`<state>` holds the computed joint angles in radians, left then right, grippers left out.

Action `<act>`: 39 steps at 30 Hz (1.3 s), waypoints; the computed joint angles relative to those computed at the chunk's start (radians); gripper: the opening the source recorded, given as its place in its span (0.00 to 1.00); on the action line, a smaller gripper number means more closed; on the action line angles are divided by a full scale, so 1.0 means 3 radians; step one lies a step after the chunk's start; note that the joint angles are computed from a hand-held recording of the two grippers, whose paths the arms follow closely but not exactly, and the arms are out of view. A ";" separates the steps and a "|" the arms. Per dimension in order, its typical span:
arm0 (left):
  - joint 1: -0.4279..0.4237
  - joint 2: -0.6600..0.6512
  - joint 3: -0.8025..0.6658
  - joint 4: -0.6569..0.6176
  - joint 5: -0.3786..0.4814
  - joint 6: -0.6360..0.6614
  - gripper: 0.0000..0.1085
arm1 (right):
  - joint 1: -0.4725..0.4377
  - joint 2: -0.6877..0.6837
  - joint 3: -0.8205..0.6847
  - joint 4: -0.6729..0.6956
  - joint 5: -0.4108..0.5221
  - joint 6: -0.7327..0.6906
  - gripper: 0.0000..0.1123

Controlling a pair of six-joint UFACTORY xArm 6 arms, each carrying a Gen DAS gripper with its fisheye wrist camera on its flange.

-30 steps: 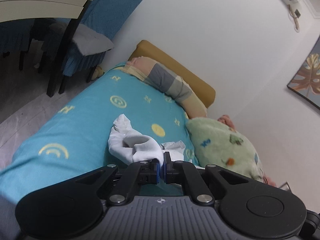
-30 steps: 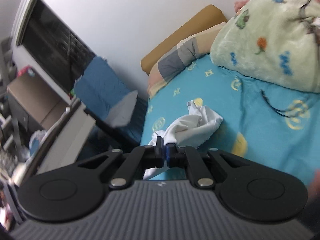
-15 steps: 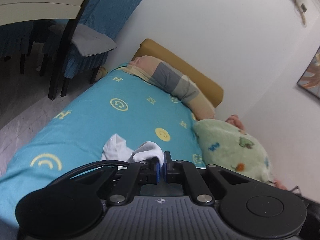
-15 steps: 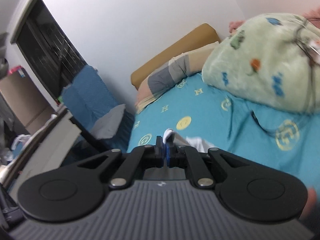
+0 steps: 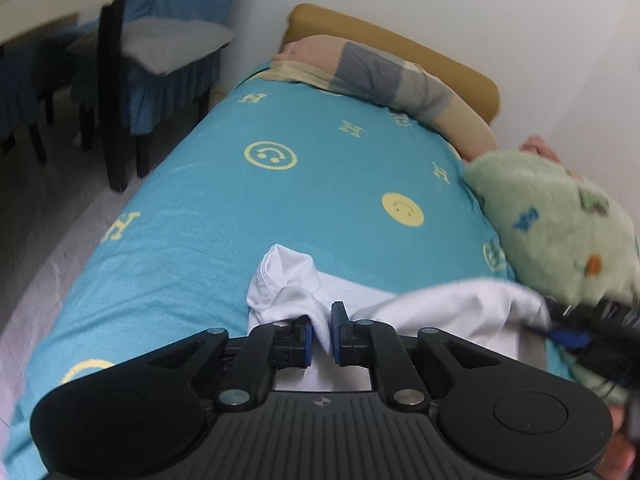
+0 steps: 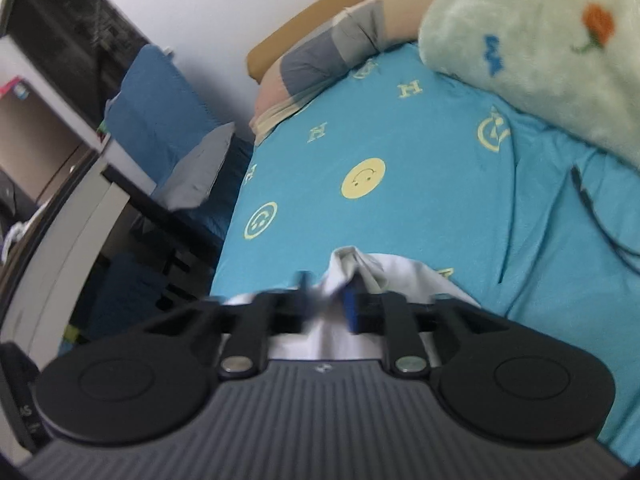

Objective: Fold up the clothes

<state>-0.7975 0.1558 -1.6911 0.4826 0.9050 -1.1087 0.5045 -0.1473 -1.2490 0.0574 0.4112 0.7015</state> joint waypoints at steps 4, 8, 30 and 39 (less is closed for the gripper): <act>-0.0033 -0.0073 0.0024 -0.0013 0.0035 0.0027 0.15 | 0.0079 -0.0143 0.0039 -0.0386 0.0124 0.0243 0.51; 0.0039 -0.0076 0.0053 -0.0110 -0.0154 0.0064 0.16 | 0.0097 -0.0216 0.0084 -0.1016 0.0034 0.0738 0.51; 0.0842 -0.0137 0.0834 -0.3821 -0.1300 0.1159 0.94 | 0.0062 0.0363 -0.0304 -0.0554 0.0253 0.0138 0.15; 0.0599 -0.0367 0.0883 -0.1998 -0.1076 0.0830 0.94 | 0.0098 0.0169 -0.0173 -0.0897 0.0254 0.0328 0.15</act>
<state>-0.6179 0.0459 -1.4263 -0.1170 0.5821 -0.8598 0.5340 -0.0967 -1.3009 -0.2118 0.4875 0.7999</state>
